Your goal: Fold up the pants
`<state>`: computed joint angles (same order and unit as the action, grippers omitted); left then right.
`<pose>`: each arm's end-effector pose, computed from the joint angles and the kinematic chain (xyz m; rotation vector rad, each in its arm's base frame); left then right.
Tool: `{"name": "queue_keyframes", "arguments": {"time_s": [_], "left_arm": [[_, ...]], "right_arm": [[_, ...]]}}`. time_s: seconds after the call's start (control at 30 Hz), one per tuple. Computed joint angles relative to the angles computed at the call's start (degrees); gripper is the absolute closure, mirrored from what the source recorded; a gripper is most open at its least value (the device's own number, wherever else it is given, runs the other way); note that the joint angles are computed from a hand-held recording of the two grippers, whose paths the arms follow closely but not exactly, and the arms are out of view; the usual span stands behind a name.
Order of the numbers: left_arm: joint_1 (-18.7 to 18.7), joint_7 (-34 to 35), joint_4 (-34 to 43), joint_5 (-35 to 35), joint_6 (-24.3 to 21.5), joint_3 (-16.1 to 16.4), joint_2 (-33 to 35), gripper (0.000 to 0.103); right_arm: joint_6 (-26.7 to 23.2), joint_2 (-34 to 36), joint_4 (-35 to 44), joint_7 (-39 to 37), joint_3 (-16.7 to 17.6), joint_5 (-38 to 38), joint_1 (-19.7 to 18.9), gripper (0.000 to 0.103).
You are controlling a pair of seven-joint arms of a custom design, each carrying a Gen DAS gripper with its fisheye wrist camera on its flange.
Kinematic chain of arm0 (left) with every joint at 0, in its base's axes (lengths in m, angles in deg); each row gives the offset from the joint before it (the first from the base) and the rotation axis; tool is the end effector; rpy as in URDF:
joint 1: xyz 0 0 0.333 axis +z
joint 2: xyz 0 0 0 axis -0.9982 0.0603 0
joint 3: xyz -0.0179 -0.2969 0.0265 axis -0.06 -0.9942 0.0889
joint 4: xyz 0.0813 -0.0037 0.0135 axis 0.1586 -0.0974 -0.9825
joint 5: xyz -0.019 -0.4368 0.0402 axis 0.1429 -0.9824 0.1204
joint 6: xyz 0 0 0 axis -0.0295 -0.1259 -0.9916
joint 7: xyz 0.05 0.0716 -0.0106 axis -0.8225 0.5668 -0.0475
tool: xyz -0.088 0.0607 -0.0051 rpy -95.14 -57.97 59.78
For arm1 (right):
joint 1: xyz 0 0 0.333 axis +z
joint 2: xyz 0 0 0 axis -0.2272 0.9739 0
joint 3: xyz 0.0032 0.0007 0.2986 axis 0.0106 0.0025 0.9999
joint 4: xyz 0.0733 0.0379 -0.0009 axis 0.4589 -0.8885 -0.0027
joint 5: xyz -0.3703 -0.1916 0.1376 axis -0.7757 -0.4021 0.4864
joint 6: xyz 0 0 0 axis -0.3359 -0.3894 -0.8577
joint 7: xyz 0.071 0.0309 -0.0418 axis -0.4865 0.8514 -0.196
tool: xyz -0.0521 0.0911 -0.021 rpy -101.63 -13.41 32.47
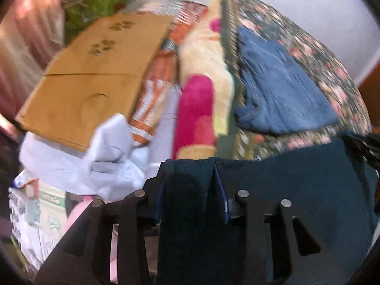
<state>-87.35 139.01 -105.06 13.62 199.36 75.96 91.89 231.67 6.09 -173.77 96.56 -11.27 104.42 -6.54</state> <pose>0.6475 -0.0616 0.3955 -2.1162 1.8173 -0.5645 0.6515 0.1036 0.4250 -2.2306 1.3469 -0.2696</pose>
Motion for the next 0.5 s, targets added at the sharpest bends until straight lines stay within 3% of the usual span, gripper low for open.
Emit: {"name": "queue_keyframes", "arguments": {"time_s": [0.07, 0.17, 0.27, 0.3, 0.37, 0.4, 0.5], "left_arm": [[-0.2, -2.8, 0.8, 0.6, 0.5, 0.4, 0.7, 0.065], [-0.9, -2.9, 4.1, 2.5, -3.7, 0.4, 3.1, 0.064], [-0.3, 0.3, 3.1, -0.2, -5.7, -0.2, 0.9, 0.061], [-0.1, 1.0, 1.1, -1.0, -4.6, -0.3, -1.3, 0.057], [0.2, 0.4, -2.5, -0.4, -2.4, -0.2, -5.2, 0.038], [0.5, -0.2, -4.8, 0.0, -1.1, -0.2, -7.6, 0.026], [1.5, 1.1, -9.3, -3.0, -1.0, -0.4, -12.5, 0.023]], "right_arm": [[1.1, -0.5, -0.7, 1.2, -0.1, -1.0, 0.3, 0.093], [1.2, -1.3, -1.3, 5.4, -0.5, -5.0, 1.0, 0.090], [0.5, -4.2, -3.0, 9.0, -1.1, -8.1, 1.2, 0.073], [0.7, -5.3, -4.0, 8.3, -1.3, -7.2, 1.1, 0.069], [2.1, -9.1, -7.3, 6.3, -2.0, -4.8, 1.2, 0.053], [2.8, -11.1, -9.1, 5.5, -2.5, -3.9, 1.4, 0.051], [3.8, -16.4, -13.8, 5.1, -4.2, -3.4, 2.4, 0.050]]}}
